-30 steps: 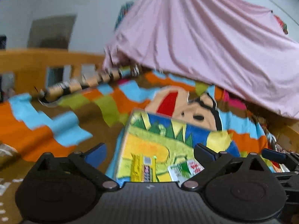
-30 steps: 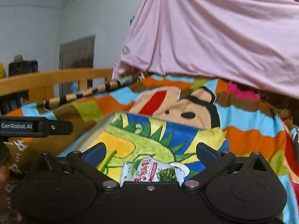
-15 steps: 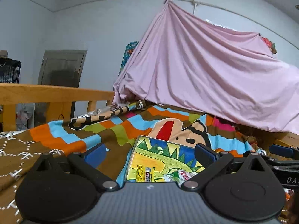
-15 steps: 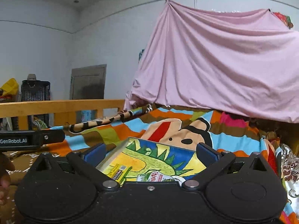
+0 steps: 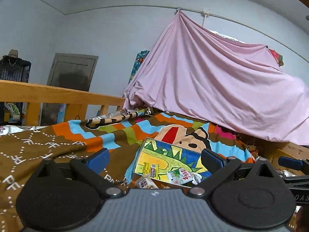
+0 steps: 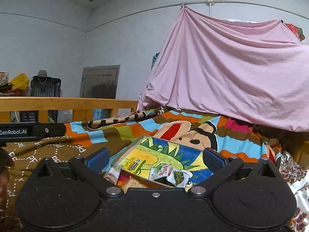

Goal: Organize snacks
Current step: 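Withdraw both open tools from the tray back toward the snack pile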

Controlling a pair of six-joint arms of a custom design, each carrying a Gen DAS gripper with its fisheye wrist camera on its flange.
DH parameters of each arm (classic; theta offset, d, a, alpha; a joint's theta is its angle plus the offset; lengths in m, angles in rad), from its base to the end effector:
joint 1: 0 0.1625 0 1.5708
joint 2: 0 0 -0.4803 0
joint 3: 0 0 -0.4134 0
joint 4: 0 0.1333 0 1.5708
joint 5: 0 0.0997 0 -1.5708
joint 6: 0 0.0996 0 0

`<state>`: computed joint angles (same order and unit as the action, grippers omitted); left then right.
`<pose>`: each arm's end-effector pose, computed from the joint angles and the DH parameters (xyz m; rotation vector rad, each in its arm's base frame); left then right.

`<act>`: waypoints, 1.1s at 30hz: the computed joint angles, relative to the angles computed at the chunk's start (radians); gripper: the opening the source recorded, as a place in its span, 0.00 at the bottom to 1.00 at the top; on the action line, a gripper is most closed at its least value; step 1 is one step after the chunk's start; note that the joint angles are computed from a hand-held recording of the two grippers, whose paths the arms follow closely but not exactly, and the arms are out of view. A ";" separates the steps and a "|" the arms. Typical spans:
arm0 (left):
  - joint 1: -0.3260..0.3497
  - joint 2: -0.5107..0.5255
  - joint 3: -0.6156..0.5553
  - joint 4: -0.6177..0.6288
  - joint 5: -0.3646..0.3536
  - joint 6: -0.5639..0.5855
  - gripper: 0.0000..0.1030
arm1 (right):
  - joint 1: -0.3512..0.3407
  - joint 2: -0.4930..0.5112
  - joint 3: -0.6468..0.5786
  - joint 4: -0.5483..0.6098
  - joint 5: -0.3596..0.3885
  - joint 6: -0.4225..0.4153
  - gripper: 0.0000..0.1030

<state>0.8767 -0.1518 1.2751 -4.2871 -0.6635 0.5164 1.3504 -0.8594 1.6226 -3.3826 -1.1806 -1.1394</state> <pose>-0.2932 -0.6833 -0.0365 0.2723 1.8943 -1.8184 0.0049 -0.7614 0.2810 1.3113 -2.0312 1.3786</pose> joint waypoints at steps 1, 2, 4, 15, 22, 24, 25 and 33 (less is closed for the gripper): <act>-0.006 -0.004 0.015 -0.005 0.008 0.001 1.00 | -0.003 -0.009 0.014 -0.003 -0.003 0.000 0.99; -0.013 -0.008 0.032 -0.012 0.015 0.001 1.00 | -0.006 -0.019 0.029 -0.005 -0.005 -0.001 0.99; -0.025 -0.016 0.061 -0.012 0.029 -0.005 1.00 | -0.009 -0.035 0.053 -0.006 -0.018 -0.008 0.99; -0.070 -0.042 0.178 0.091 0.111 -0.129 1.00 | -0.016 -0.101 0.144 0.008 -0.162 -0.011 0.99; -0.077 -0.076 0.235 0.242 0.174 -0.302 1.00 | -0.005 -0.105 0.143 0.069 -0.219 -0.036 0.99; -0.074 -0.085 0.245 0.295 0.186 -0.352 1.00 | 0.002 -0.103 0.135 0.102 -0.246 -0.046 0.99; -0.072 -0.091 0.250 0.321 0.189 -0.377 1.00 | 0.007 -0.101 0.129 0.119 -0.261 -0.050 0.99; -0.015 -0.196 0.329 0.700 0.076 -0.727 1.00 | 0.032 -0.072 0.043 0.280 -0.367 -0.007 0.99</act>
